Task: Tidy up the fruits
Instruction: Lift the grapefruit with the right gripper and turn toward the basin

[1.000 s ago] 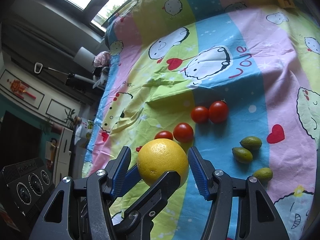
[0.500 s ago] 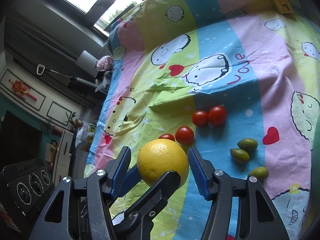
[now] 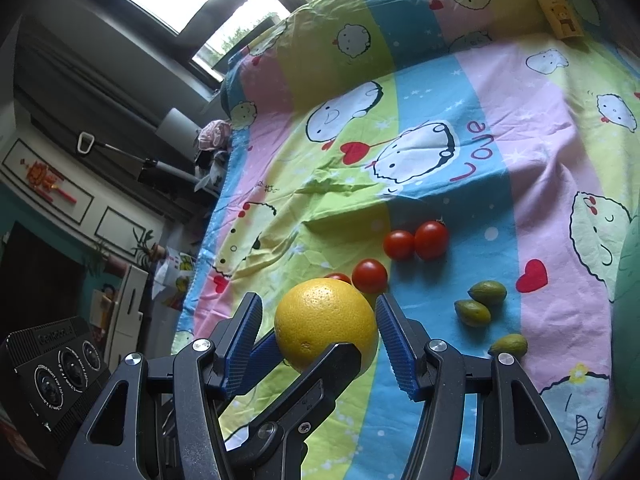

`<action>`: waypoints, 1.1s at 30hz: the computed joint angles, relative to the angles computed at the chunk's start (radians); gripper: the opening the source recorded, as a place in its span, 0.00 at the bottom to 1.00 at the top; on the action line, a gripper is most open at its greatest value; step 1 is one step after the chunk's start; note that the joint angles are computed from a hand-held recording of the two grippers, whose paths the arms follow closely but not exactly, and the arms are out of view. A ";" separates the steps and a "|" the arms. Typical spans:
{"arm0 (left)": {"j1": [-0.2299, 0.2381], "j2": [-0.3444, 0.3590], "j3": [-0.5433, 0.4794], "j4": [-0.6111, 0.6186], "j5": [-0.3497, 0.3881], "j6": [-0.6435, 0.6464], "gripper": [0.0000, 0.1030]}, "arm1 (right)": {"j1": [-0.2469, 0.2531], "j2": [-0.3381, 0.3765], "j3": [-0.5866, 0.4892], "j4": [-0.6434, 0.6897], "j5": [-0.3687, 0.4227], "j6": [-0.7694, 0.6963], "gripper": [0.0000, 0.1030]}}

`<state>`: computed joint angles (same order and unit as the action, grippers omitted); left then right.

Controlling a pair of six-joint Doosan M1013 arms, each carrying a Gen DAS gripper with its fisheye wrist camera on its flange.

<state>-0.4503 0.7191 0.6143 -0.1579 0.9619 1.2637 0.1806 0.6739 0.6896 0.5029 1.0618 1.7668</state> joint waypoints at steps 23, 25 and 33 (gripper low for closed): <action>-0.008 -0.013 0.015 0.003 -0.032 0.016 0.51 | -0.003 -0.014 0.010 -0.004 -0.020 0.001 0.61; -0.009 -0.014 0.015 0.001 -0.034 0.019 0.51 | -0.003 -0.015 0.011 -0.004 -0.021 0.001 0.61; -0.011 -0.016 0.017 -0.007 -0.041 0.032 0.51 | -0.006 -0.020 0.015 -0.006 -0.026 -0.001 0.61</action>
<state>-0.4608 0.7026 0.6314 -0.1653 0.9206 1.2956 0.1744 0.6544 0.7042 0.4965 1.0355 1.7655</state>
